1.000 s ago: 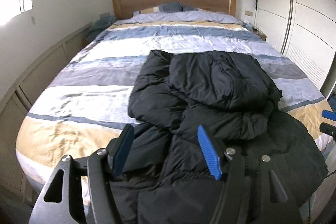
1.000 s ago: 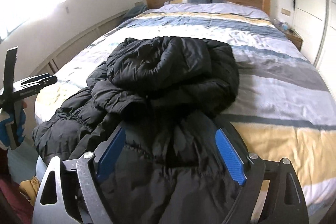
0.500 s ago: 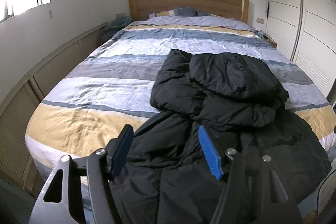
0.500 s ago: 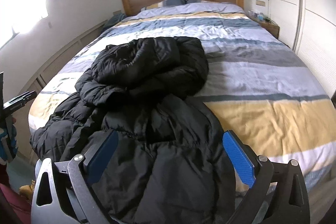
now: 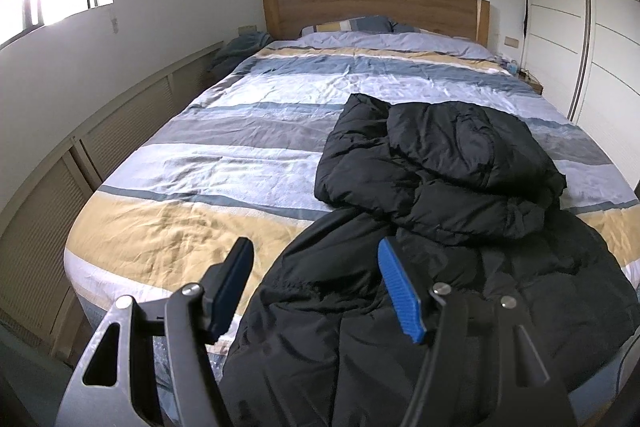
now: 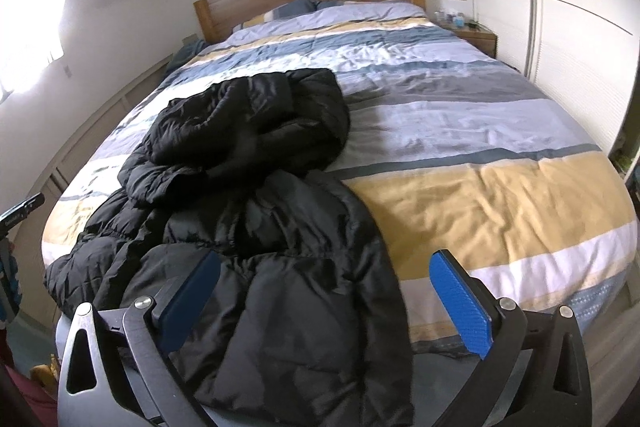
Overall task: Fold large clothes
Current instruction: 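Move both open grippers back to the edge of the folded coat bundle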
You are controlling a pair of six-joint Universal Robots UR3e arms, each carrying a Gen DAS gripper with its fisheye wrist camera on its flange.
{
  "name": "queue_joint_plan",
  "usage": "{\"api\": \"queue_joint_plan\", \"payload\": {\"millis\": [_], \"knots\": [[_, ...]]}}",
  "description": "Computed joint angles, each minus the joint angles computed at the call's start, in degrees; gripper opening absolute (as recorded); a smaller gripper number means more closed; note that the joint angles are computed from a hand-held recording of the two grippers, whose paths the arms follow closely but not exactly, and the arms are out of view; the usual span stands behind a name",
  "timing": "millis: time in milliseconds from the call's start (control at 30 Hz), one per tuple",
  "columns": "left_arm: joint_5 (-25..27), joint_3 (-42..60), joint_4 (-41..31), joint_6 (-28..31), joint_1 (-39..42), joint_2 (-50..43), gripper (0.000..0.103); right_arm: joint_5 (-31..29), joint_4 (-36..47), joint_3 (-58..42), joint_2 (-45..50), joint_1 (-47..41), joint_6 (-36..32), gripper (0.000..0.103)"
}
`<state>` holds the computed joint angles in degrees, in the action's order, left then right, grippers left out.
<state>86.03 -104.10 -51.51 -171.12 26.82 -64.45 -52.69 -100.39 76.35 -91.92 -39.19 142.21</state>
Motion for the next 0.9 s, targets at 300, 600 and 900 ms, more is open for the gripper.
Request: {"api": "queue_joint_plan", "payload": {"millis": [300, 600, 900], "knots": [[-8.13, -1.08, -5.86, 4.79, 12.73, 4.65, 0.07, 1.04, 0.28, -0.14, -0.52, -4.63, -0.18, 0.103], [-16.82, -3.27, -16.68, 12.47, 31.01, 9.04, 0.07, -0.36, 1.41, 1.11, 0.66, -6.02, -0.4, 0.103], [-23.54, -4.83, -27.26, 21.25, 42.51, 11.16, 0.07, -1.34, 2.88, 4.12, 1.39, -5.31, -0.75, 0.103]]}}
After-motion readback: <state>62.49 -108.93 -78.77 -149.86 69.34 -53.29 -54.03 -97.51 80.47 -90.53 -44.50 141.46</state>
